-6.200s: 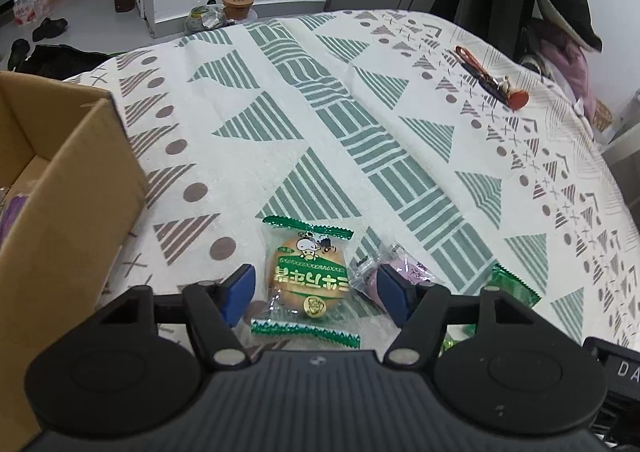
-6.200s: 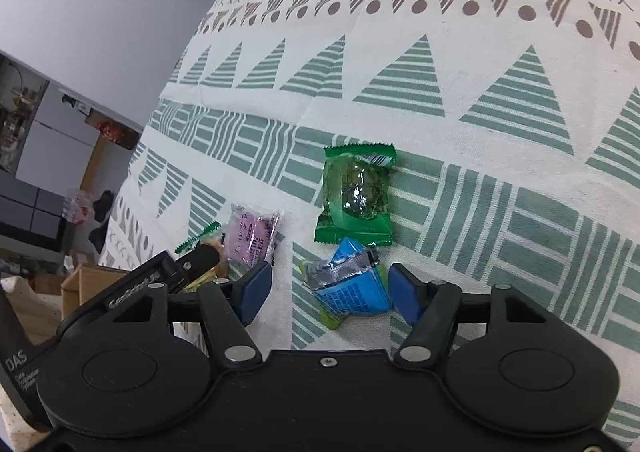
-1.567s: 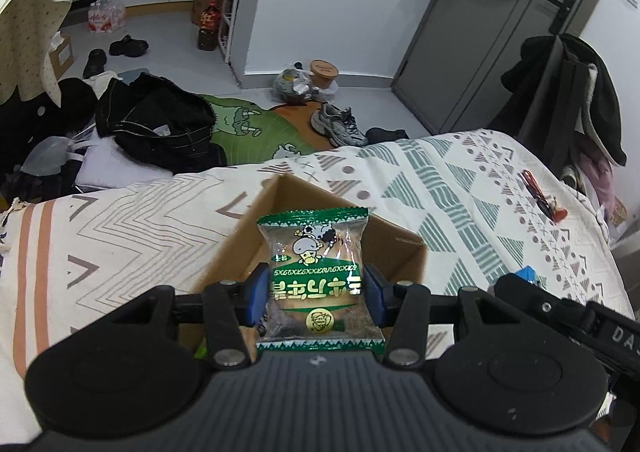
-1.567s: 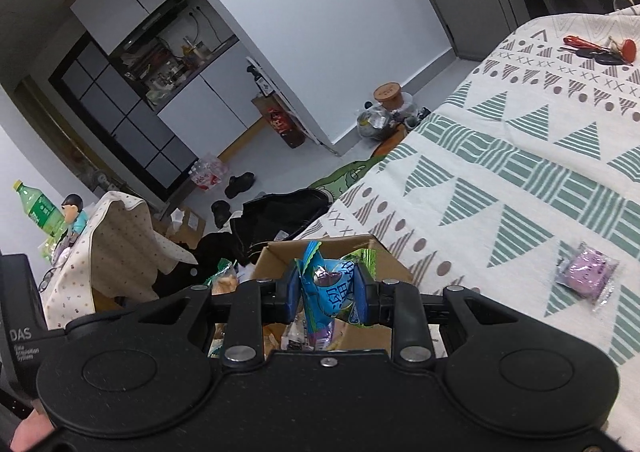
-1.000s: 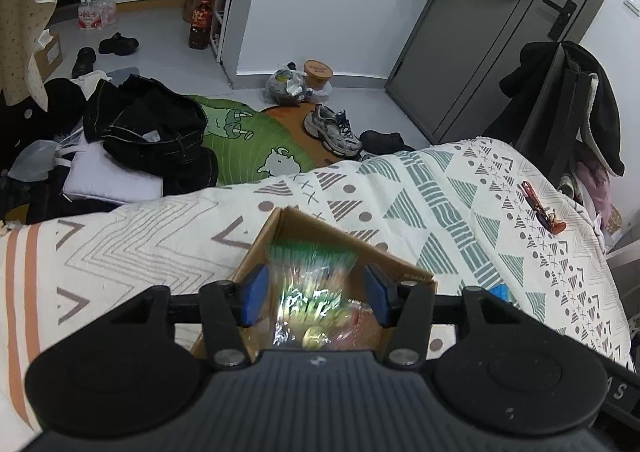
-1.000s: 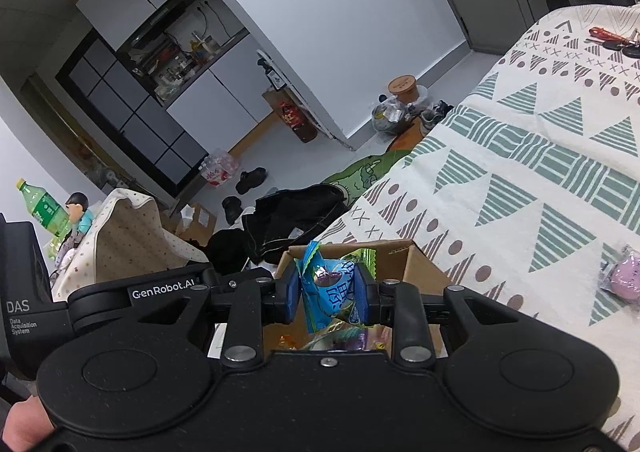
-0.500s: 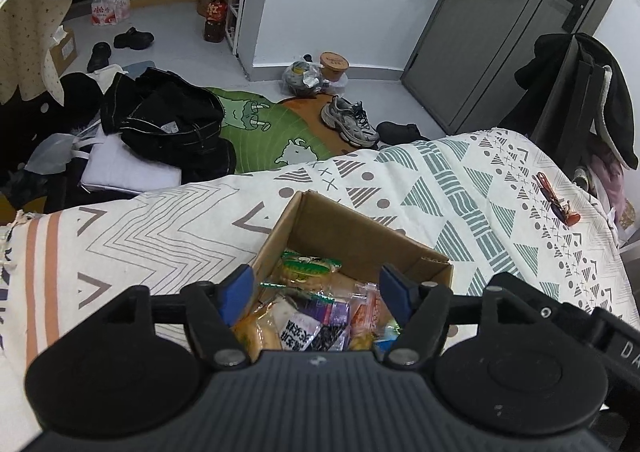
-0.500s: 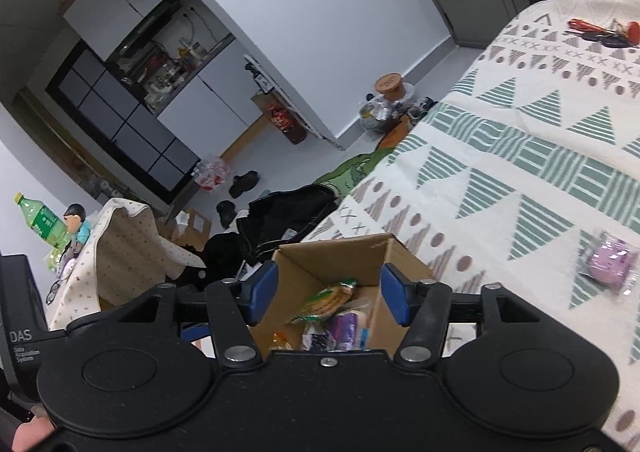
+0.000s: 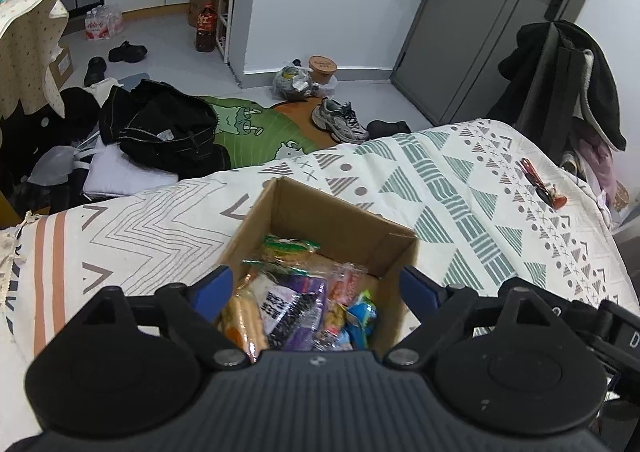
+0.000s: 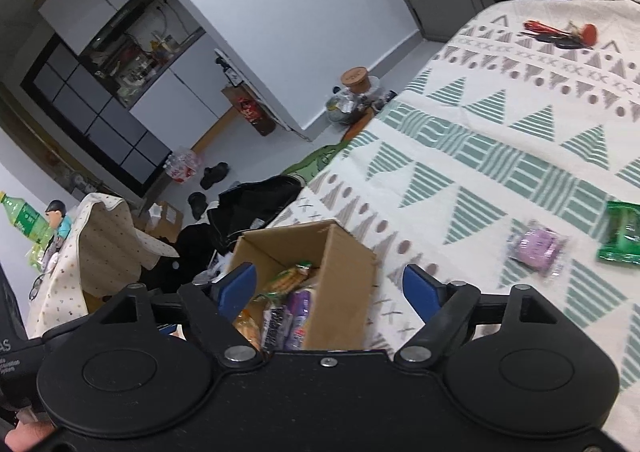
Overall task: Organize snacks
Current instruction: 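Open both tools to drop the cake and blue candy into the box, then move both open tools back toward the pink and green snacks on the bed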
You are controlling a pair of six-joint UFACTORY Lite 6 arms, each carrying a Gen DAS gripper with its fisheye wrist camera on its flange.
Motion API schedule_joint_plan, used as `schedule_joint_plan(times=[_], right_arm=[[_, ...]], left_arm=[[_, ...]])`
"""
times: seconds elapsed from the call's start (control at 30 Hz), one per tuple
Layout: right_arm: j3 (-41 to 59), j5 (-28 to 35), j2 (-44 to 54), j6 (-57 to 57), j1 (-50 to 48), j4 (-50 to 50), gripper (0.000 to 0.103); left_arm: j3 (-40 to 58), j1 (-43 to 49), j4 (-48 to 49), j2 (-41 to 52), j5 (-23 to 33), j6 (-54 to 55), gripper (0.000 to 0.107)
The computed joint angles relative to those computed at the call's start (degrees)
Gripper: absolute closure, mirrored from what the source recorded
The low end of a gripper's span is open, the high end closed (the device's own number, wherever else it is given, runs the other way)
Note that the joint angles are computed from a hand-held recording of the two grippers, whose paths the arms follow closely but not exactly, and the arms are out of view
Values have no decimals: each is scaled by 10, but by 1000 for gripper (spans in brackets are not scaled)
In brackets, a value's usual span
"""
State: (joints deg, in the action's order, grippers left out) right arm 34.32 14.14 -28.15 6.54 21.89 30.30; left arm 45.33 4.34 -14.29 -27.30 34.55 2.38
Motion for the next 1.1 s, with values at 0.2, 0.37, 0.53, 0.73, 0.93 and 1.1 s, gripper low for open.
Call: schedule_joint_plan(times=[0.2, 0.37, 0.53, 0.73, 0.93, 1.1], right_arm=[[-28, 57, -78, -82, -80, 52, 11], [-39, 115, -125, -207, -170, 147, 5], [-47, 184, -147, -301, -280, 202, 5], [-53, 279, -152, -396, -429, 253, 5], [-59, 344, -142, -467, -543, 293, 5], [-59, 385, -125, -516, -623, 312, 5]], left_arm=[[-8, -66, 61, -29, 7, -94, 17], [-3, -133, 120, -37, 9, -188, 17], [5, -201, 176, -37, 6, -284, 17], [21, -293, 288, -20, 5, -437, 17], [38, -366, 365, 13, 8, -550, 17], [47, -409, 411, 42, 5, -617, 17]])
